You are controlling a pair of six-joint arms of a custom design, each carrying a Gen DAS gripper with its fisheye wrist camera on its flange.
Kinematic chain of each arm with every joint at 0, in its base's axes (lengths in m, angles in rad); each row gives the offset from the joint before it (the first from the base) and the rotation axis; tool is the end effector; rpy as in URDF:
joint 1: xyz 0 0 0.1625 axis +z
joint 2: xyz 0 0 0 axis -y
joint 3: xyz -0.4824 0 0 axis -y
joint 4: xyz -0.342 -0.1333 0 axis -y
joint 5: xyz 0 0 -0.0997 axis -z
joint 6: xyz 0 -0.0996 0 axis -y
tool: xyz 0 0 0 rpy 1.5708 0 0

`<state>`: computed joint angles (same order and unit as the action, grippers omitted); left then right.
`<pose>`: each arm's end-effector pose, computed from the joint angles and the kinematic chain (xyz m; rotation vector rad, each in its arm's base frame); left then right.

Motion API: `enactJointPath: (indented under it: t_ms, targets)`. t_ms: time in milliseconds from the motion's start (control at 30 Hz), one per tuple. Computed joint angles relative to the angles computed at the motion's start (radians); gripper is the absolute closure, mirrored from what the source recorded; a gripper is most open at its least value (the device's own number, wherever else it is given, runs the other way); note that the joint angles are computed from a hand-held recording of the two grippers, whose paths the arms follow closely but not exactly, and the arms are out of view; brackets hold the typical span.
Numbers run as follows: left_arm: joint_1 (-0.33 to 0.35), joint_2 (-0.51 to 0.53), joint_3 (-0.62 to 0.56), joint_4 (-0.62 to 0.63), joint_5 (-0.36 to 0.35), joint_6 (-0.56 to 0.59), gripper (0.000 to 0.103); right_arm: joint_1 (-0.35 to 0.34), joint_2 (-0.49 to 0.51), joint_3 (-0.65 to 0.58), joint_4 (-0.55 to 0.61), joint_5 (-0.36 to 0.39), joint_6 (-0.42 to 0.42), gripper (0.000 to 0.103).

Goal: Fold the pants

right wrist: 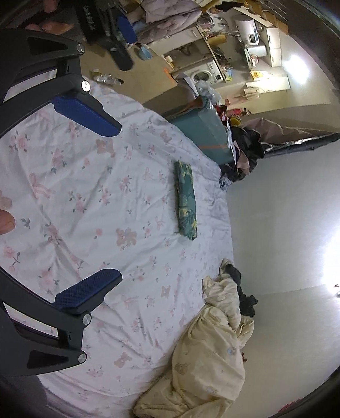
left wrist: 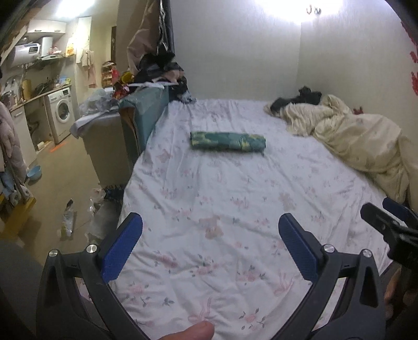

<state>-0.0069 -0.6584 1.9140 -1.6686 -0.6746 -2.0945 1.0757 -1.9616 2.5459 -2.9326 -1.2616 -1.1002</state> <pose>-0.4721 -0.2078 0.0162 0.0929 2.0165 -1.2234 0.0304 -0.2881 0.4222 0.9331 -2.4325 1.0338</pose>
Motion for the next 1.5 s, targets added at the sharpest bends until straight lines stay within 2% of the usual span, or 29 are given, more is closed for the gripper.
enactJointPath:
  t_ms: [100,200,433,867,1500]
  targets:
    - [0.007,0.016,-0.012,0.020,0.027,0.013,0.000,0.015,0.056,0.014,-0.099,-0.049,0.068,0.000]
    - [0.020,0.025,-0.004,-0.020,0.023,0.045,0.000,0.027,0.088,0.005,-0.109,-0.064,0.096,0.000]
    - [0.025,0.006,0.032,-0.085,0.015,0.037,0.000,0.033,0.110,0.013,-0.137,-0.071,0.068,0.000]
    - [0.016,0.002,0.033,-0.065,0.018,0.015,0.000,0.049,0.115,0.033,-0.177,-0.089,0.061,0.000]
    - [0.017,0.005,0.029,-0.065,0.022,0.021,0.000,0.059,0.116,0.038,-0.176,-0.097,0.051,0.000]
